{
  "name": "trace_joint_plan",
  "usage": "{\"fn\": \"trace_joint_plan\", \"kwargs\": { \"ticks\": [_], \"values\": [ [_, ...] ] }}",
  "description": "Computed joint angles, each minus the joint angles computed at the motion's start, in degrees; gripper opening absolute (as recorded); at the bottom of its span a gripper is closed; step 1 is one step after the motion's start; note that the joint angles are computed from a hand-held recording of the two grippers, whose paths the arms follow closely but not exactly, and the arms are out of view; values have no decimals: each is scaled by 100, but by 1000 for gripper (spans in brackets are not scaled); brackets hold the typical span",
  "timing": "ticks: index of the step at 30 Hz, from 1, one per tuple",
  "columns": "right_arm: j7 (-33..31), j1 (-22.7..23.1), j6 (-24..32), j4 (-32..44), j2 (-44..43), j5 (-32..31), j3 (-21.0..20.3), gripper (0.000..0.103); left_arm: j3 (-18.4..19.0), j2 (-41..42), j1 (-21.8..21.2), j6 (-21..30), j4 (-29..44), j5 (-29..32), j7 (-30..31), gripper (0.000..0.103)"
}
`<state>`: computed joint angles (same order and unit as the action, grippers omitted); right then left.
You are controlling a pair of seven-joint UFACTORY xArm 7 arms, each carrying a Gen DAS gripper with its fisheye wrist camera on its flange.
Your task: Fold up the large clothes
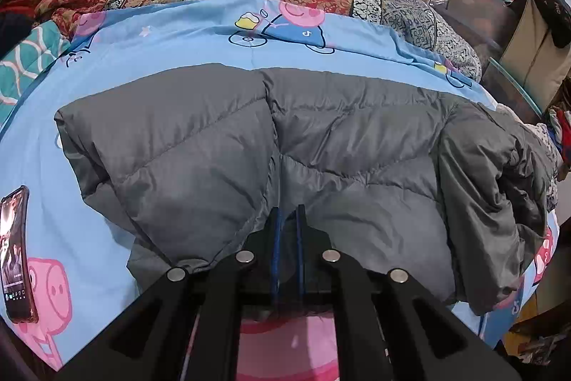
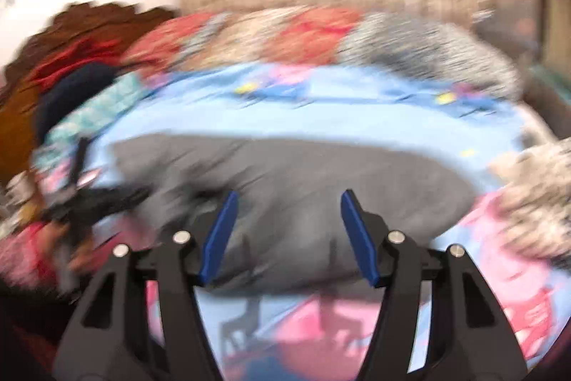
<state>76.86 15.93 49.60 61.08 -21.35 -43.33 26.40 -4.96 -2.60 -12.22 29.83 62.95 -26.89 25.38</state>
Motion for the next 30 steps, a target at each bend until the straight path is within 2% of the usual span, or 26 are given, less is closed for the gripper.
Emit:
{"fn": "trace_joint_plan", "kwargs": {
  "ticks": [3,5,8,9,10,14,19,22,26,28,30],
  "values": [
    [78,-165,-65,-271,-37,132,-269,57,4,-25,4,24,-21,8,-11,2],
    [-44,-103,-178,-517,27,564,-489,52,1,-11,7,24,-16,82,-41,2],
    [23,24,-458,-1159,-14,1133,-615,52,1,51,24,62,30,190,-129,2],
    [175,29,-586,-1427,-125,1161,-580,52,-2,88,27,90,49,201,-127,2],
    [481,-22,-955,-1836,-265,1086,-539,51,-7,125,28,128,67,175,-71,2],
    [1625,-543,-2109,-2638,-559,766,-330,50,-76,276,2,128,33,136,181,2],
    [1502,-641,-1928,-2350,-266,841,-243,49,-147,454,-9,-124,-30,298,178,2],
    [1463,-596,-1827,-2317,-261,882,-266,49,-150,488,30,14,40,284,79,2],
    [1483,-541,-1595,-2220,-255,975,-266,49,-95,281,98,478,115,474,-167,2],
    [1516,-461,-1454,-2196,-322,1076,-267,50,-22,-6,140,670,24,274,38,2],
    [1486,-360,-1365,-2202,-428,1190,-286,51,140,-376,150,849,-82,-309,615,2]
  ]
}}
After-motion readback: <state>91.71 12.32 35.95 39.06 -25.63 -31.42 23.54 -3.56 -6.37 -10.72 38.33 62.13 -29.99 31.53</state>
